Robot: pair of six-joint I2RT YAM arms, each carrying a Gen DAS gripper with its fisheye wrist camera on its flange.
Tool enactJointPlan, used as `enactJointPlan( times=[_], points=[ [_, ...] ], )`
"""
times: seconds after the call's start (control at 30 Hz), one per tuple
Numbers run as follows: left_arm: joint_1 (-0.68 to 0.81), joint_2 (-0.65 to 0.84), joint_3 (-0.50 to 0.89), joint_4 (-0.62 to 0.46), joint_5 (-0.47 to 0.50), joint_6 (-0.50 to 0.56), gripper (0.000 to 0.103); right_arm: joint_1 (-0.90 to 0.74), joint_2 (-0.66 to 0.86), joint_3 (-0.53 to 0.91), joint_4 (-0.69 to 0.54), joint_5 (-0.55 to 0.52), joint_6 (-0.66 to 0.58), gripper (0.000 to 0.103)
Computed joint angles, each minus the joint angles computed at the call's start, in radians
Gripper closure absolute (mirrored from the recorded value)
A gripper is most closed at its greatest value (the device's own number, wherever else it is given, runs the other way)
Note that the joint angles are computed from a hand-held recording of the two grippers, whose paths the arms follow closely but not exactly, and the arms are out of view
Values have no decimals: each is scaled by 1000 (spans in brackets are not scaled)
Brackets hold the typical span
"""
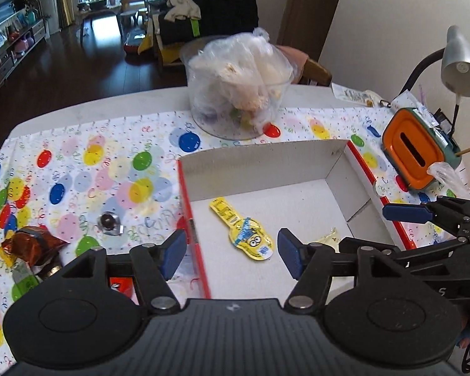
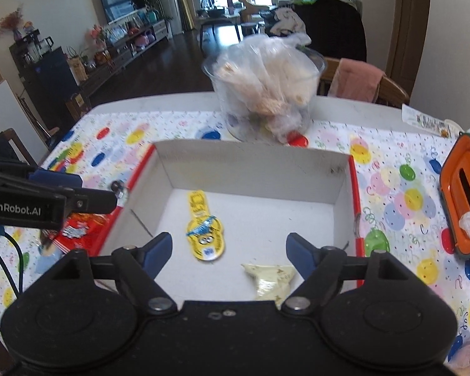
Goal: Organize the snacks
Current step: 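Move both tools back over the snack pile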
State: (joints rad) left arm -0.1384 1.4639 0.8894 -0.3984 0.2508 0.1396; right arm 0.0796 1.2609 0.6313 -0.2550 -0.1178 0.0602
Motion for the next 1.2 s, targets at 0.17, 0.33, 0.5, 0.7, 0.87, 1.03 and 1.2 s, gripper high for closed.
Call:
enactJointPlan(
  times=[0.17, 0.33, 0.5, 0.7, 0.87, 1.03, 1.2],
  points=[
    [116, -63, -31, -29, 84, 85, 37, 117, -69, -6, -20, 74, 94, 17],
    [257, -118, -59, -52, 180, 212, 30, 263, -92, 5, -26, 173, 216, 11],
    [410, -117, -51, -85, 268, 340, 29, 421, -47, 32, -18, 277, 339, 10],
    [590, -33, 16, -162, 363, 521, 23, 588, 60, 78, 14, 383, 480, 2],
    [722, 62, 76, -173, 413, 604, 21, 687, 168, 135, 34, 438, 568, 0],
    [812, 191, 168, -212, 437, 691, 18, 758, 291, 199, 48, 460, 620, 0],
    [853, 304, 235, -222, 404, 751, 18, 809, 419, 274, 51, 445, 667, 0]
  ],
)
